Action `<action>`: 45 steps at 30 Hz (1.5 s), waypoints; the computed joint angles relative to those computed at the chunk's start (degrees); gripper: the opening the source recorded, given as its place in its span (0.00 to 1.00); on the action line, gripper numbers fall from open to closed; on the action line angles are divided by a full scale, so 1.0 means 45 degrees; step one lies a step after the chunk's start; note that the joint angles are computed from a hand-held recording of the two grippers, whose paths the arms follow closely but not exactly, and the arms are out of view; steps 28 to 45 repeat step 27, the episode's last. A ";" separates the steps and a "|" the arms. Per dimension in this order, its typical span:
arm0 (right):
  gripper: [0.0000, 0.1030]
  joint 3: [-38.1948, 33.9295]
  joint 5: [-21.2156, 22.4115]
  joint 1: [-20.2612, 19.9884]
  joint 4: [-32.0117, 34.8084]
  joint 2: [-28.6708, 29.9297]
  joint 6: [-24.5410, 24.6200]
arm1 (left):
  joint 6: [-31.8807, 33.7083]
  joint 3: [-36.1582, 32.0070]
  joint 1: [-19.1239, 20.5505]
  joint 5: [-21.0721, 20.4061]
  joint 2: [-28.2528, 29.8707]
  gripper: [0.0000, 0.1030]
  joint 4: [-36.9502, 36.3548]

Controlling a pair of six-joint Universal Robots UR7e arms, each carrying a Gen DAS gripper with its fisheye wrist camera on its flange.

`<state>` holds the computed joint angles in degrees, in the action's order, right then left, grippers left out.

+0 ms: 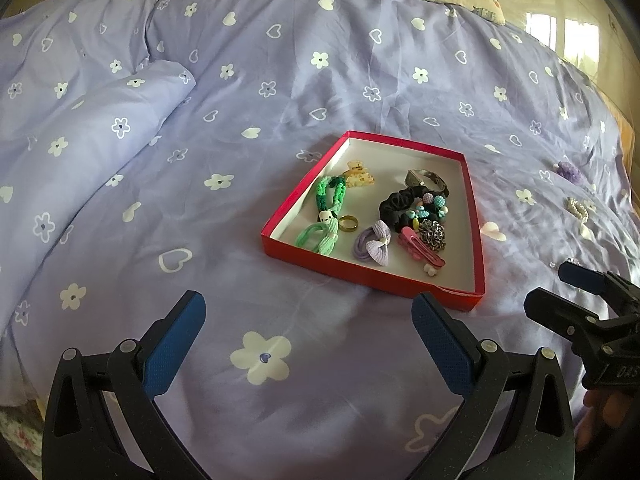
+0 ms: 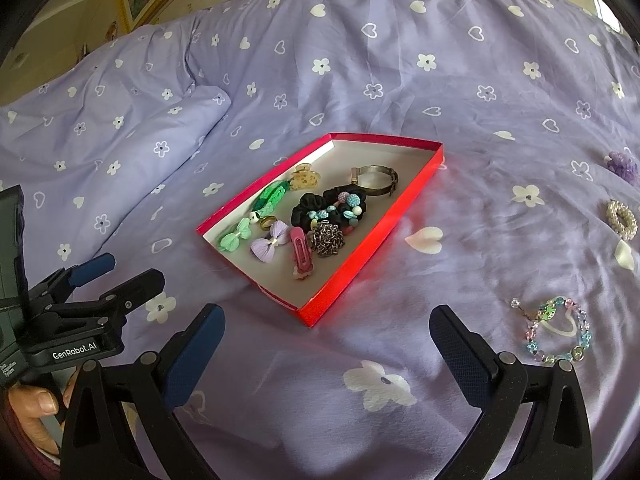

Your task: Organize jewelry

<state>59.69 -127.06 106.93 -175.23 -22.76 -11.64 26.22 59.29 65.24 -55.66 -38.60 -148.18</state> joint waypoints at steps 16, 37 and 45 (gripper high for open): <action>1.00 -0.0027 -0.0002 0.0002 0.0023 0.0013 0.0014 | -0.0066 -0.0087 0.0015 -0.0015 0.0026 1.00 0.0141; 1.00 -0.0302 0.0050 -0.0106 0.0393 0.0021 0.0035 | -0.0171 -0.0762 0.0064 -0.0106 0.0426 1.00 0.0772; 1.00 -0.0302 0.0050 -0.0106 0.0393 0.0021 0.0035 | -0.0171 -0.0762 0.0064 -0.0106 0.0426 1.00 0.0772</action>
